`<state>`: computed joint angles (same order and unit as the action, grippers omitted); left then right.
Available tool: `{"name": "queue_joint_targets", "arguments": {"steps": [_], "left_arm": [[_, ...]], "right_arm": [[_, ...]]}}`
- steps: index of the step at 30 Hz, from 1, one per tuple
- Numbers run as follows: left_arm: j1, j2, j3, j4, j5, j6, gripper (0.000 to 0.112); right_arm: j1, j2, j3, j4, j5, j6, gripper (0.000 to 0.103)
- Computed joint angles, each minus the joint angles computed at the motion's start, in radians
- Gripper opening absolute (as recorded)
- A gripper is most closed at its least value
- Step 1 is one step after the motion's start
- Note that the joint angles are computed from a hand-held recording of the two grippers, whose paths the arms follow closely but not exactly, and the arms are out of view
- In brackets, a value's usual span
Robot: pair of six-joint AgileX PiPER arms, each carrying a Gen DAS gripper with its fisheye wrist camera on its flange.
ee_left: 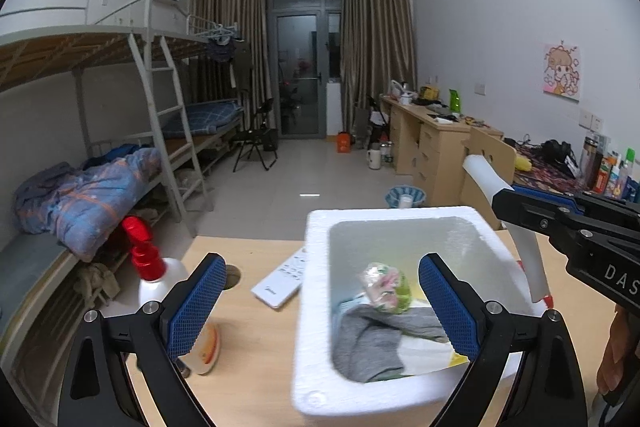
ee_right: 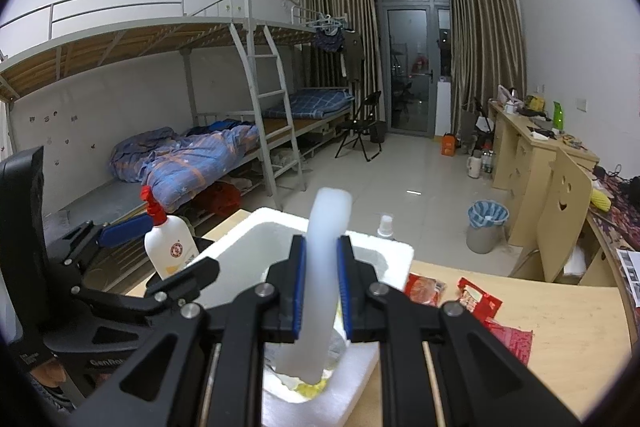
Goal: Organize soft objects
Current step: 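Lower the white foam strip into the box and open the right gripper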
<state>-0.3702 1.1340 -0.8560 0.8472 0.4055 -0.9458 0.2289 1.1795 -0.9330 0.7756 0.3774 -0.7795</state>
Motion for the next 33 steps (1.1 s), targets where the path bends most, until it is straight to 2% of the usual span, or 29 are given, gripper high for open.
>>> {"name": "queue_joint_targets", "arguments": {"steps": [5, 11, 23, 25, 27, 29, 31, 33], "left_arm": [[0.036, -0.031, 0.025, 0.023, -0.013, -0.02, 0.097], [0.097, -0.034, 0.024, -0.09, -0.046, 0.101, 0.097], [0.131, -0.043, 0.022, -0.16, -0.06, 0.176, 0.097], [0.133, -0.043, 0.021, -0.165, -0.061, 0.183, 0.097], [0.133, -0.042, 0.02, -0.171, -0.062, 0.187, 0.097], [0.133, -0.041, 0.019, -0.17, -0.061, 0.189, 0.097], [0.136, -0.042, 0.019, -0.181, -0.061, 0.198, 0.097], [0.124, -0.038, 0.017, -0.156, -0.054, 0.173, 0.097]], "right_arm": [[0.032, 0.031, -0.013, -0.02, -0.011, 0.015, 0.018], [0.044, 0.045, -0.011, -0.006, -0.02, -0.002, 0.018], [0.066, 0.072, -0.015, -0.037, -0.04, 0.027, 0.02], [0.06, 0.072, -0.009, -0.005, -0.036, -0.001, 0.027], [0.076, 0.068, -0.004, -0.058, -0.063, 0.054, 0.035], [0.083, 0.064, 0.003, -0.069, -0.079, 0.065, 0.057], [0.082, 0.055, 0.013, -0.044, -0.093, 0.047, 0.062], [0.077, 0.051, 0.015, -0.025, -0.09, 0.031, 0.063]]}}
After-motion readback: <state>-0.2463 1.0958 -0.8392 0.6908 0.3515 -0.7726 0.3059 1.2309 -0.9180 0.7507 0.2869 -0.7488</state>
